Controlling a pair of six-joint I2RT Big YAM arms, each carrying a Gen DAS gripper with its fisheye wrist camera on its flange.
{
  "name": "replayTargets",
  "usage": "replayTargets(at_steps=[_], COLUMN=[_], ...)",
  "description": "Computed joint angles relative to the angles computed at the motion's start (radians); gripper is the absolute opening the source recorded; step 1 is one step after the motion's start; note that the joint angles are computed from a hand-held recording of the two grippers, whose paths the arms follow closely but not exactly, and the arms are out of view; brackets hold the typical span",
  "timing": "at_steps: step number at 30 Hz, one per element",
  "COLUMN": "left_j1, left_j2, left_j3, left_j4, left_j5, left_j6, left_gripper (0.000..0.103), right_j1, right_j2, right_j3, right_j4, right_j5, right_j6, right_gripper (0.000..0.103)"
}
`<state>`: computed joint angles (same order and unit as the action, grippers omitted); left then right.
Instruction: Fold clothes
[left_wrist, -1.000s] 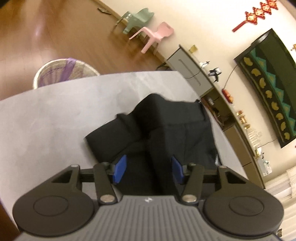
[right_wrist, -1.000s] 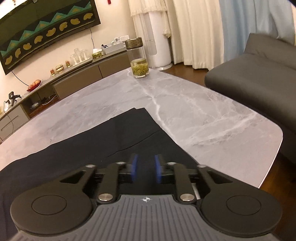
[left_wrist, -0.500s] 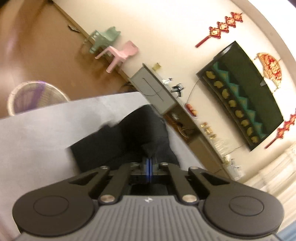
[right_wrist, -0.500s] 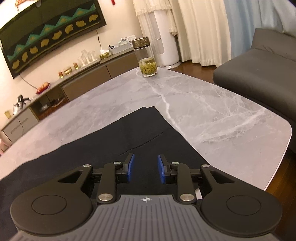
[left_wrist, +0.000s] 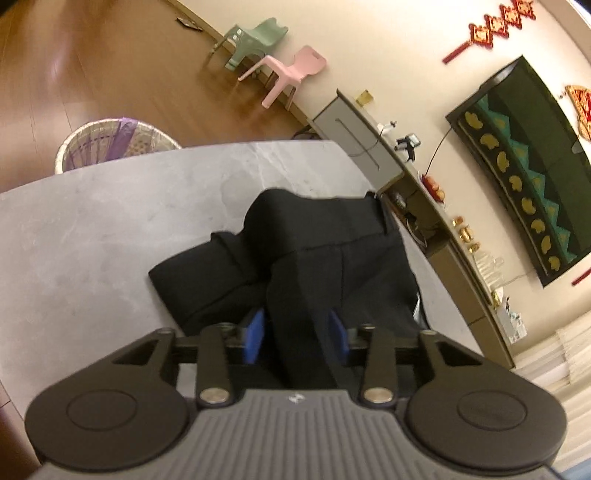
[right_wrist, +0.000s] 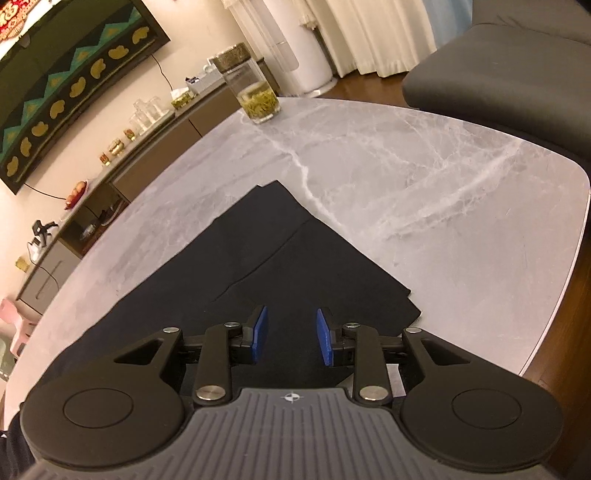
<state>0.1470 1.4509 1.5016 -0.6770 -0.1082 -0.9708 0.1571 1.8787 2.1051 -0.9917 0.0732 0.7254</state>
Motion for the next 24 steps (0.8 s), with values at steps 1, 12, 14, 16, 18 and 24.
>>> replayTargets(at_steps=[1,12,14,16,18,24], left_j1=[0.0,0.001,0.033,0.069,0.073,0.043], left_j2=[0.001,-0.095,-0.169,-0.163,-0.15,-0.118], left_j3=[0.003,-0.101,-0.182,-0.205,-0.189,-0.131], left_j4=[0.003,0.206,0.252,0.137,0.062,-0.016], left_j5=[0.0,0.092,0.15,0.201,0.188,0.137], left_j6=[0.002,0.056,-0.033,-0.144,-0.121,-0.079], left_gripper=[0.04,0.0,0.0,0.0,0.0,0.001], right_j1=[-0.001,0.054,0.064,0.065,0.066,0.105], right_j2=[0.003,0.102,0.134,0.167,0.203,0.185], right_j3=[0.005,0.163,0.209,0.265,0.324,0.28], right_j4=[-0.003,-0.146,-0.18,-0.216,-0.253,-0.206], right_j5=[0.003,0.005,0.057,0.1,0.144,0.306], right_j6=[0.001,-0.318,-0.372,-0.401,-0.43,-0.532], right_gripper=[0.031,0.031,0.031,0.031,0.035,0.044])
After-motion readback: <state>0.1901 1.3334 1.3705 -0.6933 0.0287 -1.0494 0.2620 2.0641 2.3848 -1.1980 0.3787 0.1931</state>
